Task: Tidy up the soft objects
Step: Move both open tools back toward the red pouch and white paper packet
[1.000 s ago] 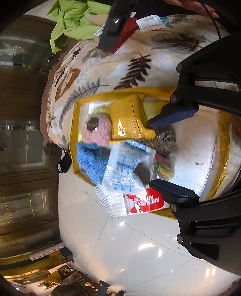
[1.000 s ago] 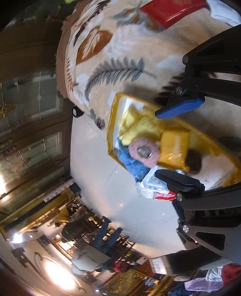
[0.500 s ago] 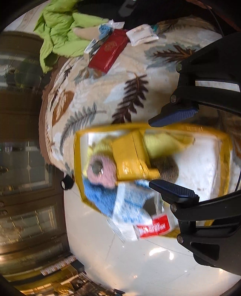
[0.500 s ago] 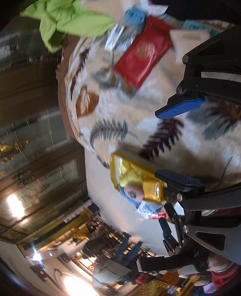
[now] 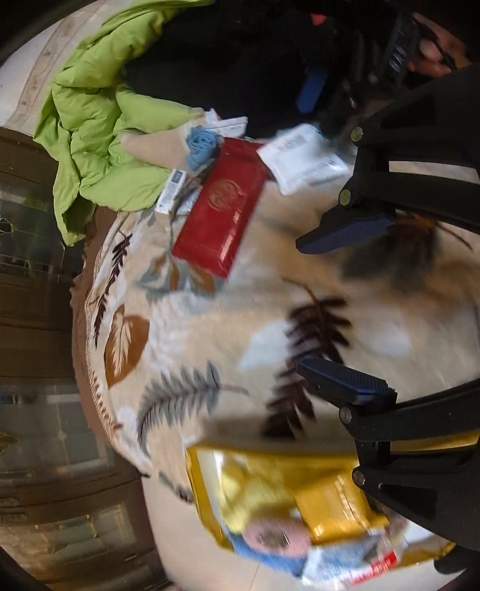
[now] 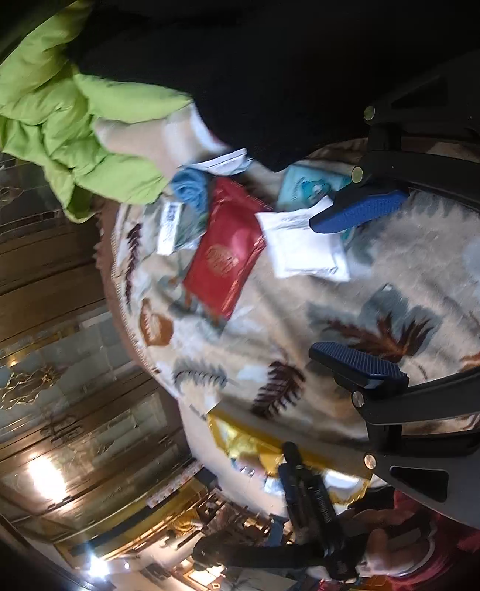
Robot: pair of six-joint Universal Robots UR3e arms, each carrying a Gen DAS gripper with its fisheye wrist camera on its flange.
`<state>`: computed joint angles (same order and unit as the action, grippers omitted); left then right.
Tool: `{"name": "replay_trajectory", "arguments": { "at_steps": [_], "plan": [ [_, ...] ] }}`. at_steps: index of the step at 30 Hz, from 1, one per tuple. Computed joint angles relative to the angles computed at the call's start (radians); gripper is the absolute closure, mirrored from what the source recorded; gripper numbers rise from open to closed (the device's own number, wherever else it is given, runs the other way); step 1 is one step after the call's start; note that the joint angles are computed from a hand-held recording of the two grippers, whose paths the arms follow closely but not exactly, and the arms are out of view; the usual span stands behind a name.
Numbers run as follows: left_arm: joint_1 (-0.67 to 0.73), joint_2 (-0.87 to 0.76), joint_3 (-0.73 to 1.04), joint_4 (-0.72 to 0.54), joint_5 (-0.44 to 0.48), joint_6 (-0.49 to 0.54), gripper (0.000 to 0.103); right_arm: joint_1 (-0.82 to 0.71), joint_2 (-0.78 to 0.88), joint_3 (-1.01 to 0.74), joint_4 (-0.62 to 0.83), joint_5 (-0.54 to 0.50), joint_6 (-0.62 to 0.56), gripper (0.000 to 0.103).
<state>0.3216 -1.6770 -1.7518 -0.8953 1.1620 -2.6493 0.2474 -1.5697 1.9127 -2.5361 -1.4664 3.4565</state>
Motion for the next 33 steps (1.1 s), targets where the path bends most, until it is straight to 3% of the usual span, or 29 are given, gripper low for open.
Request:
{"name": "replay_trajectory", "arguments": {
  "at_steps": [9,21,24,27,29,33],
  "plan": [
    [-0.134,-0.304,0.305,-0.123,0.004,-0.201,0.044,-0.023,0.188,-0.152,0.076,-0.059,-0.030,0.029],
    [-0.161,-0.504,0.541,-0.349,-0.159,-0.442,0.040,-0.048,0.296,-0.164,0.039,-0.026,-0.049,0.029],
    [-0.160,-0.506,0.509,-0.294,-0.197,-0.513,0.032,-0.057,0.289,-0.145,0.020,-0.009,-0.046,0.029],
    [-0.147,-0.521,0.493,-0.275,-0.308,-0.557,0.031,-0.060,0.288,-0.141,0.016,-0.004,-0.048,0.029],
    [-0.154,-0.544,0.505,-0.291,-0.344,-0.565,0.031,-0.062,0.288,-0.135,0.009,0.001,-0.045,0.029],
    [-0.152,-0.558,0.473,-0.205,-0.382,-0.618,0.031,-0.069,0.275,-0.114,-0.003,0.016,-0.038,0.029]
  ]
}}
